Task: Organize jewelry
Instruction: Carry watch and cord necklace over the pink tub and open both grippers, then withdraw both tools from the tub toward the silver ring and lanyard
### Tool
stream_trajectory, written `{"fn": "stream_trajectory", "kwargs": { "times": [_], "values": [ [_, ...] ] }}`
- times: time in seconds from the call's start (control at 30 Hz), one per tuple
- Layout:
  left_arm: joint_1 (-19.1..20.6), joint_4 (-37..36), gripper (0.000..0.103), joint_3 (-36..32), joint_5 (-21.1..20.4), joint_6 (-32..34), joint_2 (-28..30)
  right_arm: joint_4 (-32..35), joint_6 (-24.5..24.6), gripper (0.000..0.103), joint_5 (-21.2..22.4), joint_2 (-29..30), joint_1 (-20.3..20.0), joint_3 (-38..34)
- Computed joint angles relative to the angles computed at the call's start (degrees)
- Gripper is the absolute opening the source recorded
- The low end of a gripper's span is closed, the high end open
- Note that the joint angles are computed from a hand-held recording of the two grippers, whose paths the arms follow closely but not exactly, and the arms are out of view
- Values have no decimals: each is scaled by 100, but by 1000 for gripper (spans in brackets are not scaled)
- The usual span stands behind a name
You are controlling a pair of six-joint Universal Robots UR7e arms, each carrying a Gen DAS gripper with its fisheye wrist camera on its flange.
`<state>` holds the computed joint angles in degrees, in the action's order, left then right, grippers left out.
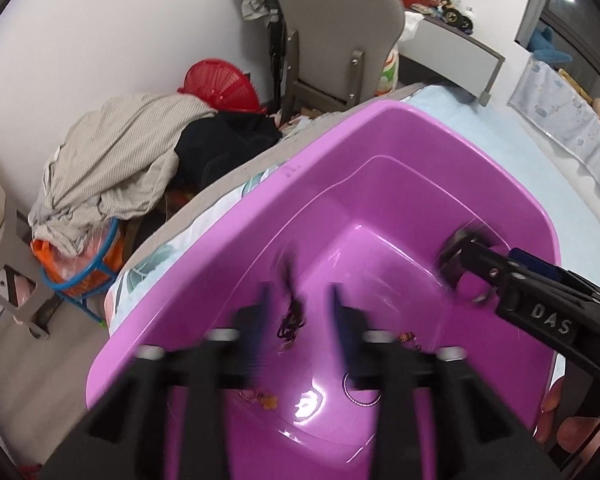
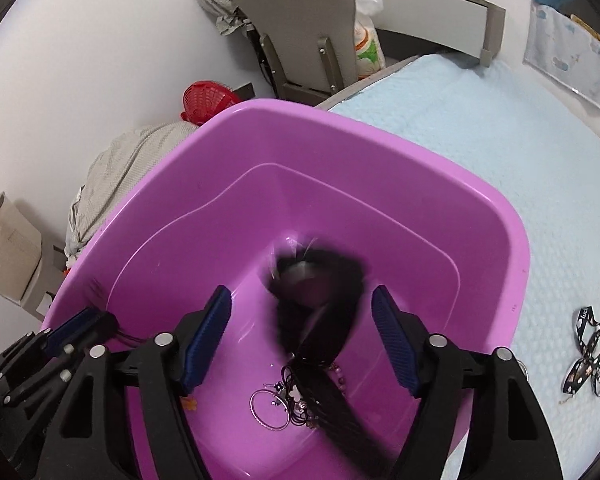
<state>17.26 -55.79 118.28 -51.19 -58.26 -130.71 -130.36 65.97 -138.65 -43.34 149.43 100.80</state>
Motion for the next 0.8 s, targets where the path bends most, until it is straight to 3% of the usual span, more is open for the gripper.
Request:
{"fn": "stream_trajectory", "kwargs": {
  "times": [0.07, 0.17, 0.57, 0.8],
  "values": [
    [-208, 113, 69, -10, 133, -233, -135, 151, 83, 73, -93, 2, 14, -37],
    [-360, 304, 71, -38, 217, -365, -136, 102, 52, 73, -69, 21, 35, -35],
    [-582, 655, 71, -116, 152, -660, -241, -7, 249, 73, -101, -50, 205, 61],
    [-1015, 1085, 71, -276, 101, -1100, -339, 150, 406, 73, -140, -97, 396, 49]
  ]
}}
